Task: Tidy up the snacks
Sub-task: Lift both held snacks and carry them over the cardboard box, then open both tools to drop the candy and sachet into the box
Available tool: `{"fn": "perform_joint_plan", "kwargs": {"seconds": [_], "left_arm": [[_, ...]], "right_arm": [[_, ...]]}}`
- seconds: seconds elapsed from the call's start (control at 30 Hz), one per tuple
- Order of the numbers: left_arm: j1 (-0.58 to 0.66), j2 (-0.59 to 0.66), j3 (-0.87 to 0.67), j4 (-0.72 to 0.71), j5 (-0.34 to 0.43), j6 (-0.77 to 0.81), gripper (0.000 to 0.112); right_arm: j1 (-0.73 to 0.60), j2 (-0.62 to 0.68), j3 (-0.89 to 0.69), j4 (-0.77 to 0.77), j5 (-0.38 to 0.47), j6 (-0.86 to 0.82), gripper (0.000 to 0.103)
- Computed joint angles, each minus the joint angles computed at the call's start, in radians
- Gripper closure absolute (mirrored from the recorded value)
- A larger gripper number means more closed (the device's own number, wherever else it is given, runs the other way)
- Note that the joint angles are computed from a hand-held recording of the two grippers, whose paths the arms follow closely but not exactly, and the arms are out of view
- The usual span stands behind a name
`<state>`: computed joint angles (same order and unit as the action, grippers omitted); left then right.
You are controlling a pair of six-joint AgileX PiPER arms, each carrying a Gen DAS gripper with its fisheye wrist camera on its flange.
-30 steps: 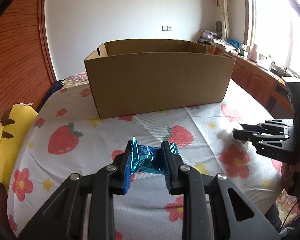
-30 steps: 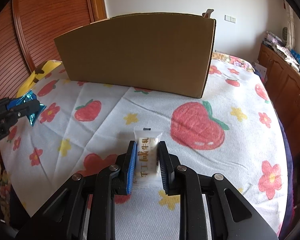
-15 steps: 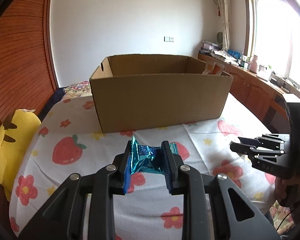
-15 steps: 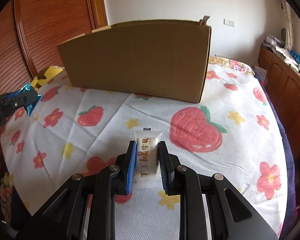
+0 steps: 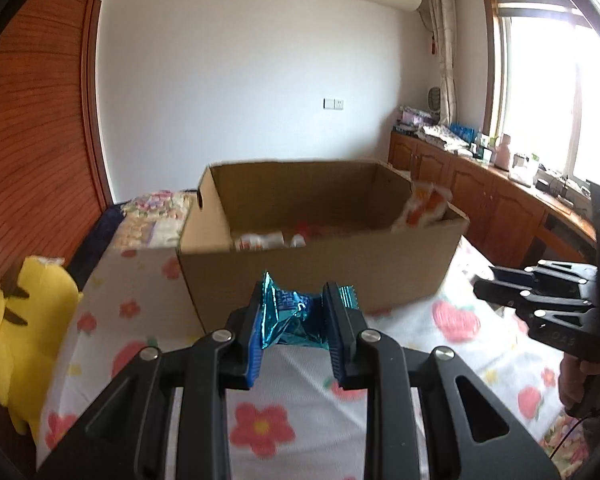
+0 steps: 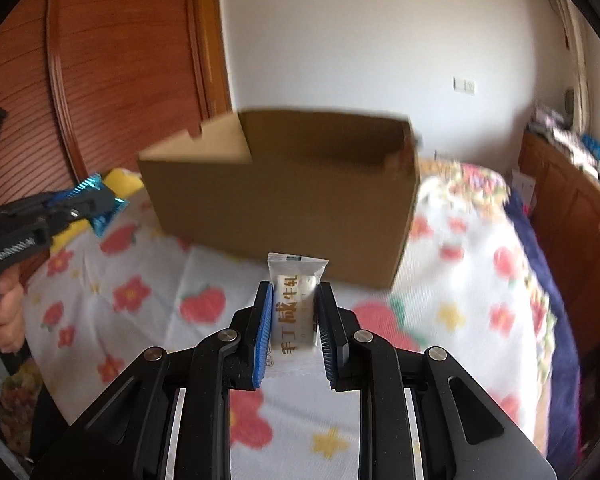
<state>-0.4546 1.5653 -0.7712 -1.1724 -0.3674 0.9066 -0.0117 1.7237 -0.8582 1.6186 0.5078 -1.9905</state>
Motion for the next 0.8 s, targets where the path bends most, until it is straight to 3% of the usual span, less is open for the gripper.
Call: {"fn": "perform_joint_plan", "kwargs": {"seconds": [0.23, 0.5, 0.8], "left_arm": [[0.096, 0.077, -0.183, -0.042, 0.075, 0.138, 0.087], [0.188, 0.213, -0.359, -0.045, 0.163, 0.187, 0.087], [0.212, 0.325, -0.466, -0.104, 0.194, 0.256, 0.087]], "right_arm": [[0.054, 0.016, -0.178, -0.101, -0.011, 0.136, 0.083], [0.127, 0.141, -0.377, -0.176, -0.051, 0.244, 0.083], [0.167, 0.267, -0.543, -0.267, -0.076, 0.359, 0.083]]}}
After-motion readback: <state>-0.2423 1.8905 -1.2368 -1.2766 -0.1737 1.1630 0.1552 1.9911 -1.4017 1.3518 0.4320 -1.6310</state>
